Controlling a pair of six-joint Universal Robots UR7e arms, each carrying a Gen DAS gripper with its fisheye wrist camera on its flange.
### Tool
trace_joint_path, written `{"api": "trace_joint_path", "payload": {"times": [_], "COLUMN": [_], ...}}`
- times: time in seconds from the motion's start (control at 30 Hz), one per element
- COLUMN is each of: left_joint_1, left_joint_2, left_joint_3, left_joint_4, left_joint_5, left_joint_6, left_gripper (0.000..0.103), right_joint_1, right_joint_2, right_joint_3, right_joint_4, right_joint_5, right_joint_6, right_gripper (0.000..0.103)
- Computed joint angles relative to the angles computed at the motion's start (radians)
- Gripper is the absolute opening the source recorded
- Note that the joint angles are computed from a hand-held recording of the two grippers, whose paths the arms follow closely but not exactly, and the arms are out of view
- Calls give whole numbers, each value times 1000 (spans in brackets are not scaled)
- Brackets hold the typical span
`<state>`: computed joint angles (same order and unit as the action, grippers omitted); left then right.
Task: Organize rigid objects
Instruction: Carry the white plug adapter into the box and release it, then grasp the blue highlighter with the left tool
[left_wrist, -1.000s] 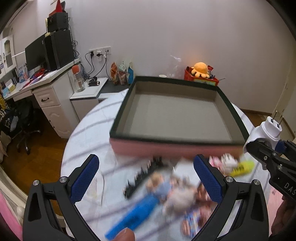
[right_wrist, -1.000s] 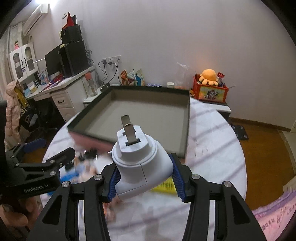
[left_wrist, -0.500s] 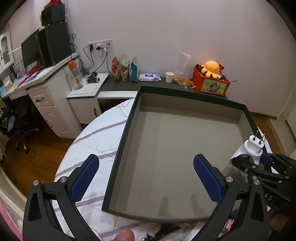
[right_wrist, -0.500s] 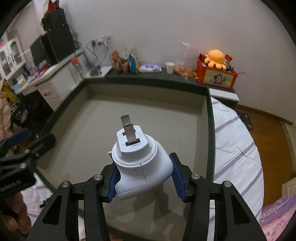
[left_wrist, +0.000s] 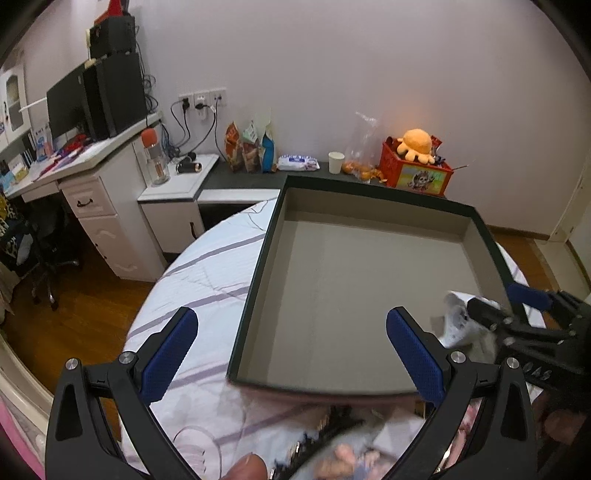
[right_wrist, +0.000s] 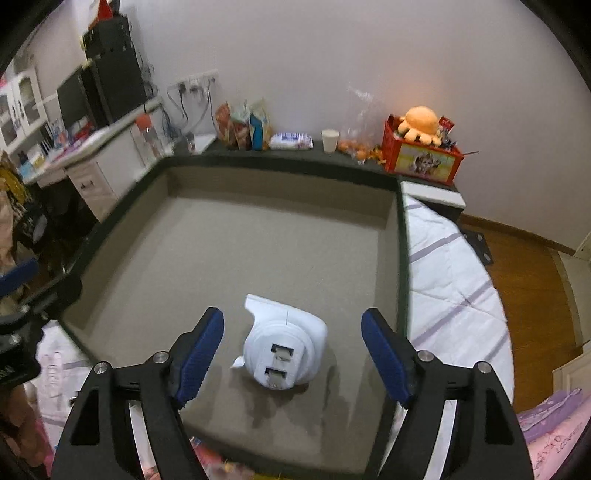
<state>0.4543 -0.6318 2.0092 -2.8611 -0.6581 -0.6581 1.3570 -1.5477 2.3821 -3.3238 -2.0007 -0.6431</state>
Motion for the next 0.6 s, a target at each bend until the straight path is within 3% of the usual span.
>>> {"api": "trace_joint_path", "payload": {"times": [0.27,0.6], "left_joint_1": [-112,-236], "left_joint_2": [-88,-128], "left_joint_3": [155,321], "left_joint_4": [12,66], "left_joint_5": [3,-74], "left_joint_6": [-115,-323], "left_gripper": [103,103], "right_joint_1": [8,-64], "right_joint_2": [-195,-405], "right_joint_3": [164,363], "right_joint_4": [-52,-35], "right_joint_5": [73,164], "right_joint_6": [10,21], "right_gripper": [81,81]}}
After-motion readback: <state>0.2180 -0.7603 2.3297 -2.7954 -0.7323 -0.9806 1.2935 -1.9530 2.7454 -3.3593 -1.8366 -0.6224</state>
